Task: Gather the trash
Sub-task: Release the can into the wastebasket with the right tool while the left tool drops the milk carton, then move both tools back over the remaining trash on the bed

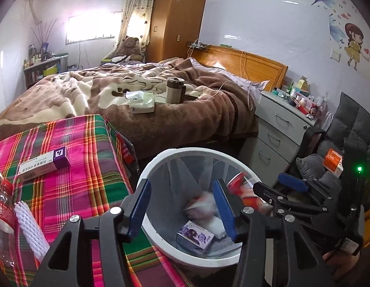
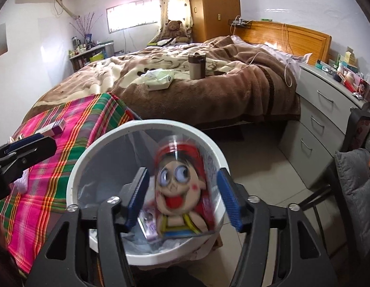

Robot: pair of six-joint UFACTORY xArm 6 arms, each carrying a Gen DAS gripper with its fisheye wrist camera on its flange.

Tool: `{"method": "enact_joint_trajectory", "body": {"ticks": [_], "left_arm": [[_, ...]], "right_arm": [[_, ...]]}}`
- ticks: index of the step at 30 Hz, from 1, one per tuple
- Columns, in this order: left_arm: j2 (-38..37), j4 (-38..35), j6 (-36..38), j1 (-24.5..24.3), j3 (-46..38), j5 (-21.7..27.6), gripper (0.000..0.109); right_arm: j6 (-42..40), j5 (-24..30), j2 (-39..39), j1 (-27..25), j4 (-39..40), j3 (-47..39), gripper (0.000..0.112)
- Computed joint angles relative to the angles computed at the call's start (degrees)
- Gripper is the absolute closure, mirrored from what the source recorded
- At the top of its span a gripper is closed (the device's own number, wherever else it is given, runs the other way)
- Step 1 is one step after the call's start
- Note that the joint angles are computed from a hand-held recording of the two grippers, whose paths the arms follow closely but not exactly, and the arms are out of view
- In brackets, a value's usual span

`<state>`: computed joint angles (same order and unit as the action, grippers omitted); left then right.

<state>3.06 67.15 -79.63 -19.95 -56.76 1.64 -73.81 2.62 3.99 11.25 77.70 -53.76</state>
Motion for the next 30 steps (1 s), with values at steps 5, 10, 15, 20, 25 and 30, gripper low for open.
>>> {"method": "enact_joint_trajectory", "body": {"ticks": [5,10,15,20,25,30], "left_arm": [[-2.3,0.7,-1.6,0.2,1.8,1.5,0.054],[-6.6,5.8,-7.0,1.2,4.8,2.9,0.053],[-11.6,8.6,-9.8,2.4,8.4,4.6,0.052],[-16.9,9.0,-10.3,4.7,12.8,4.7,0.051],[-23.1,9.1,-10.1,8.8,18.2,4.3,0.050],[-28.6,7.0,-7.8,12.7,23.0,4.5,0.050]], "right_arm": [[-3.1,-0.4,-0.9,0.7,2.7,-0.1,0.043],[-4.3,-0.3,-1.9,1.7,4.3,-0.1,0.043],[-5.8,0.2,-3.5,3.1,6.4,0.4,0.043],[-7.7,0.4,-4.6,5.2,8.7,0.7,0.043],[-9.5,0.1,-5.1,8.2,11.2,0.6,0.042],[-12.0,1.0,-5.5,10.8,13.9,0.3,0.042]]}}
